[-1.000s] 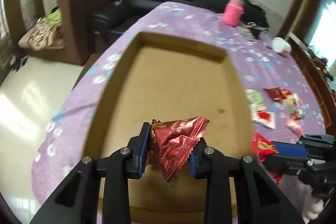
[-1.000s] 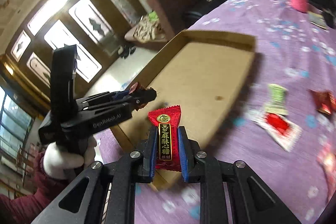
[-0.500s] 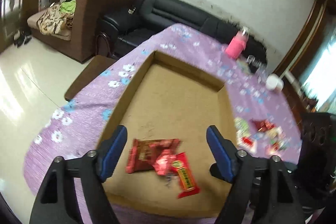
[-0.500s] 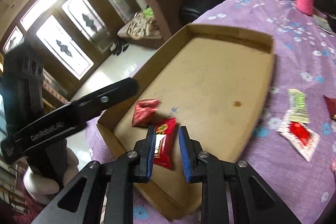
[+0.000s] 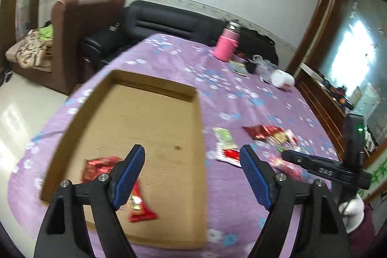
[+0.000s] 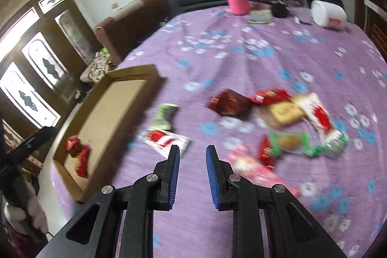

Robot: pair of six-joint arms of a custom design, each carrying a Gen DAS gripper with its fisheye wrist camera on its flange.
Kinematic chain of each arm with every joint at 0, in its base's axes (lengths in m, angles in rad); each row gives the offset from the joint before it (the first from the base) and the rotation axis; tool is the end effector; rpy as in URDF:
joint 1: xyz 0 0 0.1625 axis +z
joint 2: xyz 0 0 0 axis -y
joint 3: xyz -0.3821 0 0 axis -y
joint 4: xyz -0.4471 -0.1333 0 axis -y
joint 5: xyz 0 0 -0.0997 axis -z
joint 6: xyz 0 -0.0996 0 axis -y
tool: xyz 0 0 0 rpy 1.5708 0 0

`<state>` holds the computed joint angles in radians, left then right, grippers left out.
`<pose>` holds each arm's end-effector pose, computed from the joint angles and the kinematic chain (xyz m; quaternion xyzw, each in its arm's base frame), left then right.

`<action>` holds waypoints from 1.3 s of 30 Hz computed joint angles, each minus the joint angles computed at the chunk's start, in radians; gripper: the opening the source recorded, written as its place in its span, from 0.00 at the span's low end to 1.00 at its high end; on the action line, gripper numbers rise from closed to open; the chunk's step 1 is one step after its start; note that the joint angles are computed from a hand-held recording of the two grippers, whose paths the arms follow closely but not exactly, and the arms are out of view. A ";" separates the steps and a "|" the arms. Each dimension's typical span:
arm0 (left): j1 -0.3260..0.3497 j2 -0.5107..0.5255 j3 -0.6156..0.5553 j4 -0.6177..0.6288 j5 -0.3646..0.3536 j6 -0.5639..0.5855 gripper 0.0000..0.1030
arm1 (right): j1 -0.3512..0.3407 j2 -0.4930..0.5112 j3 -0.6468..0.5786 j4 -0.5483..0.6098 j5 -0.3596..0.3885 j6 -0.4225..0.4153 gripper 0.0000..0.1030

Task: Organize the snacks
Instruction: 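Move both open tools back toward the snack pile, then grasp the green-white packet with the left tool while the right tool grasps the white-red packet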

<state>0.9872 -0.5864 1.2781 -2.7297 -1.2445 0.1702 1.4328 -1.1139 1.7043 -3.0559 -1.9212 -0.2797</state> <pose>-0.2997 -0.7537 0.0494 0.3183 0.9064 -0.2560 0.1078 0.0053 -0.6826 0.2757 -0.0124 -0.8909 0.3841 0.2421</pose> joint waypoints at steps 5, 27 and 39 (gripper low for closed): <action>-0.020 0.008 0.003 0.012 -0.001 -0.034 0.78 | -0.017 0.024 -0.046 0.066 0.064 -0.029 0.25; -0.009 0.049 -0.062 0.114 -0.040 -0.069 0.78 | 0.013 0.151 -0.131 0.099 -0.091 -0.136 0.16; -0.029 0.386 -0.549 0.448 -0.065 -0.110 0.77 | -0.047 -0.092 0.164 -0.069 0.037 -0.104 0.10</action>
<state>0.9587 -0.2003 0.7294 -2.2822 -1.3091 0.0605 1.3861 -1.2063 1.8678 -3.1247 -1.8846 -0.3833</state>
